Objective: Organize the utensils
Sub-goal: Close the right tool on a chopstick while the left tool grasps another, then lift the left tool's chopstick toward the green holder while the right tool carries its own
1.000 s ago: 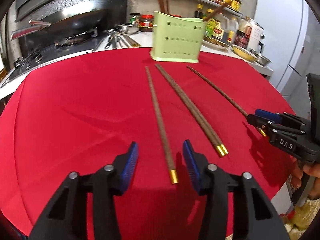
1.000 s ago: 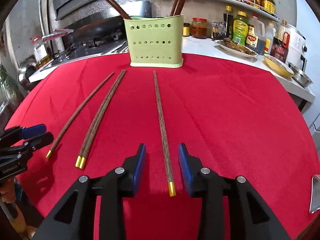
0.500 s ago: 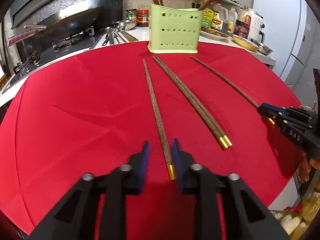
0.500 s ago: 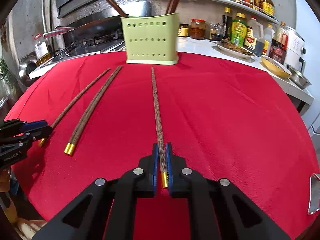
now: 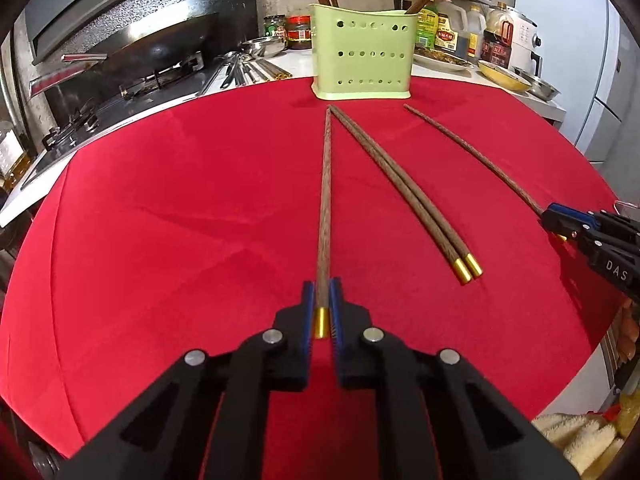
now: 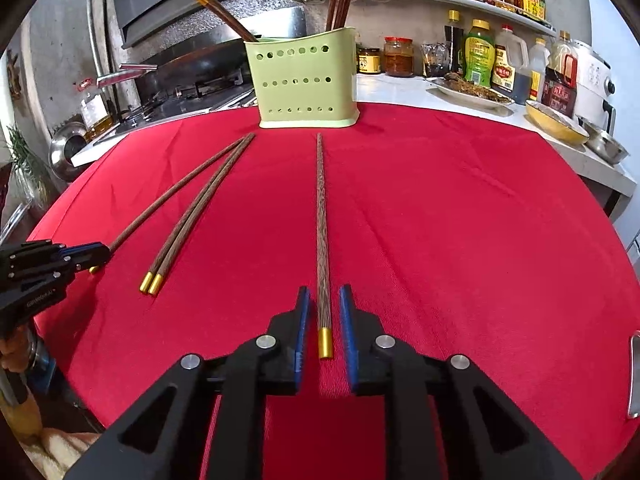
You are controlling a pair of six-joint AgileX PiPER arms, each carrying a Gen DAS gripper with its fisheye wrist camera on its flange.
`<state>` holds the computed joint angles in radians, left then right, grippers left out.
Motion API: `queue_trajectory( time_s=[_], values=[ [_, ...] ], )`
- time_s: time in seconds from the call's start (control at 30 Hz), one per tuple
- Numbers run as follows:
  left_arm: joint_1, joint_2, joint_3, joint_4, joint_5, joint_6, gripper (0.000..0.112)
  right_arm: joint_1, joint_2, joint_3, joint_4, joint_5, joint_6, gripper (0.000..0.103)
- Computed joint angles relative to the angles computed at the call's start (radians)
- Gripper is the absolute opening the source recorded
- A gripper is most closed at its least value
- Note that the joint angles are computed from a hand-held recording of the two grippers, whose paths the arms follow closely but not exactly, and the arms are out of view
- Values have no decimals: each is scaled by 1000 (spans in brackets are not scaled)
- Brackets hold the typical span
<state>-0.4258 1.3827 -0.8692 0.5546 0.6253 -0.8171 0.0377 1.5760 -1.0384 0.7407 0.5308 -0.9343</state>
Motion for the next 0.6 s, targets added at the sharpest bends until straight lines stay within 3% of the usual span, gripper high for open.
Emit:
queue_trajectory(
  time_s=[0.23,0.5,0.53,0.6],
  values=[
    [-21,9,3,63,12,-60,8,56,-27,51,-44,-112,27,17],
    [-12,1,19,58,-29,-47,17,26,-42,84,54,-119,-59,13],
    [-17,2,20,68,-28,-52,17,23,-44,87,64,-119,-64,7],
    [-18,1,22,94,-18,-82,7,12,-44,84,70,-102,-59,7]
  ],
)
